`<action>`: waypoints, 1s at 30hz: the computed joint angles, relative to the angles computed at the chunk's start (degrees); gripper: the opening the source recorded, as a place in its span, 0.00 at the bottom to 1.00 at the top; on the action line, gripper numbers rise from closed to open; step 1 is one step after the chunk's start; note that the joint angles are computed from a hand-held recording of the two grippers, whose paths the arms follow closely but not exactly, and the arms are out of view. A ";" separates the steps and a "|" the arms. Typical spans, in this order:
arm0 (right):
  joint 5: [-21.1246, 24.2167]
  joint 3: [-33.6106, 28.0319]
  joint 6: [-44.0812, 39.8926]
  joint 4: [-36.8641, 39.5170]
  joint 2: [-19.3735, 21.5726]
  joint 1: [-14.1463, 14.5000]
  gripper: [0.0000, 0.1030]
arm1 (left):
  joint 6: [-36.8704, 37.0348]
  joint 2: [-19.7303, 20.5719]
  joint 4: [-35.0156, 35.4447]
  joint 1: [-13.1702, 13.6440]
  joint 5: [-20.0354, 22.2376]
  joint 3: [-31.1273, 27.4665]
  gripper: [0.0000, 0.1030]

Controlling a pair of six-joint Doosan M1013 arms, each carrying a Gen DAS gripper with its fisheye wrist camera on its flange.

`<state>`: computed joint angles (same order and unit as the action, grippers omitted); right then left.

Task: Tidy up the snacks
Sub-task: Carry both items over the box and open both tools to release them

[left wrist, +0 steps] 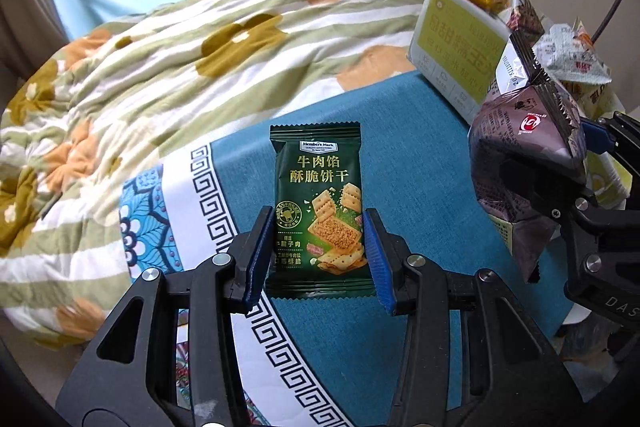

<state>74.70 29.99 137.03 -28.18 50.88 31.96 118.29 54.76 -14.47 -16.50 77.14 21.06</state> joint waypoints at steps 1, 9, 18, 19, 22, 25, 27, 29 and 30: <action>-1.14 0.84 0.09 -0.18 -0.82 0.04 0.55 | -0.68 -1.00 0.19 -0.10 -1.01 0.81 0.39; -11.13 10.98 -0.85 -0.31 -9.60 -0.20 0.55 | -7.97 -6.37 2.06 -3.06 -4.89 3.61 0.39; -16.08 25.62 2.11 -6.11 -20.95 -1.56 0.55 | -10.55 -11.63 1.06 -9.58 -9.59 10.13 0.39; -16.27 27.23 2.63 -6.55 -22.08 -1.87 0.55 | -10.81 -11.78 1.03 -10.36 -9.64 10.43 0.39; -17.05 32.03 4.11 -7.89 -25.24 -2.90 0.55 | -11.86 -12.71 1.50 -12.72 -10.81 12.81 0.39; -18.29 36.27 4.69 -7.74 -27.96 -4.23 0.55 | -13.91 -12.79 2.20 -14.60 -11.12 14.01 0.39; -19.07 38.42 4.14 -7.04 -29.37 -5.12 0.55 | -15.89 -12.64 3.21 -15.69 -10.94 14.45 0.39; -19.73 39.95 2.93 -6.12 -30.43 -5.98 0.55 | -17.61 -12.43 3.90 -16.54 -10.72 14.66 0.39; -20.13 40.59 2.23 -5.57 -30.88 -6.39 0.55 | -18.48 -12.30 4.45 -16.92 -10.84 14.70 0.39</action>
<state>54.58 70.58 139.26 -33.75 19.99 25.57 99.81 42.46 -10.02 -33.42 66.30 35.76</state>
